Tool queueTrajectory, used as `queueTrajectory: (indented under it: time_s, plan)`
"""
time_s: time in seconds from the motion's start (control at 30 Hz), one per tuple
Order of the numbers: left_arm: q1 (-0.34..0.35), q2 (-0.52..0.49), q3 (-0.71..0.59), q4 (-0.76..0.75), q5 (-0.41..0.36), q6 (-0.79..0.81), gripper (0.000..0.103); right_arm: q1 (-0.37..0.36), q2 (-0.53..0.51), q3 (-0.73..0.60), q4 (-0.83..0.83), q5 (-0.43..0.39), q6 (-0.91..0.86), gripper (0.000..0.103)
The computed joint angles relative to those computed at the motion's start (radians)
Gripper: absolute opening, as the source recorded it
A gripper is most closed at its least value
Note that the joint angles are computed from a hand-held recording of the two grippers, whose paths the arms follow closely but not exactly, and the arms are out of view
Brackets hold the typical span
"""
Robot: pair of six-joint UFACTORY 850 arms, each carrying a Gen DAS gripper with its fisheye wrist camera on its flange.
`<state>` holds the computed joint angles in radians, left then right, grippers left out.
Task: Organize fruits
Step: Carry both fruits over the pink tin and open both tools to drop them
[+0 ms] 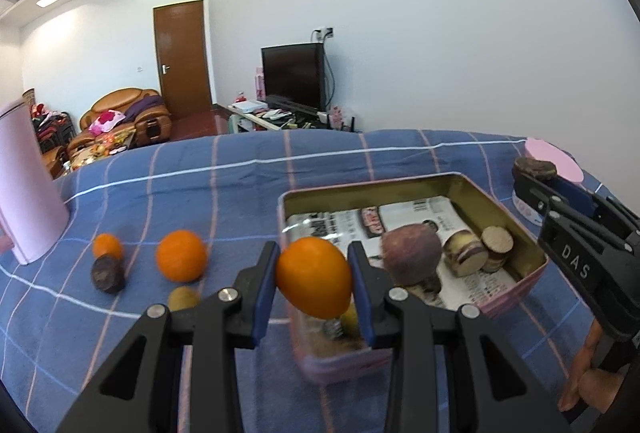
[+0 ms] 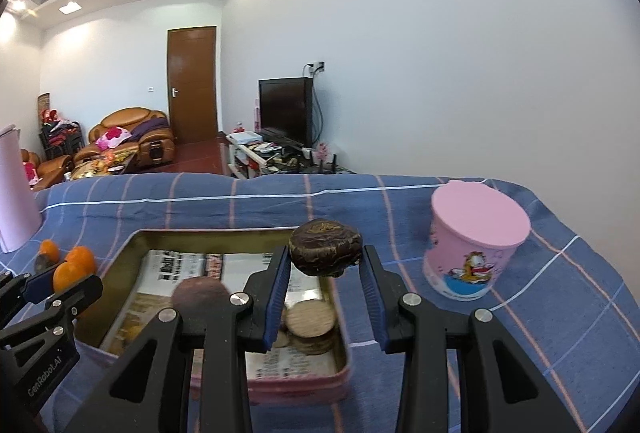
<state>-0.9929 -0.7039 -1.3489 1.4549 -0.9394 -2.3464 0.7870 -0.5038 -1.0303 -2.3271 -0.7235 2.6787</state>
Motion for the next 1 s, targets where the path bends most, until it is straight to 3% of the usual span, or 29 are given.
queueTrajectory:
  time_s: [0.43, 0.73, 1.0]
  plan:
    - [0.050, -0.056, -0.103, -0.057, 0.081, 0.084, 0.037, -0.033, -0.048, -0.077, 0.017, 0.073, -0.026, 0.038]
    - [0.090, -0.083, -0.153, -0.156, 0.155, 0.150, 0.036, -0.059, -0.093, -0.156, -0.004, 0.222, -0.061, 0.038]
    - [0.095, -0.105, -0.192, -0.199, 0.172, 0.211, 0.036, -0.067, -0.122, -0.205, -0.058, 0.339, -0.085, 0.038]
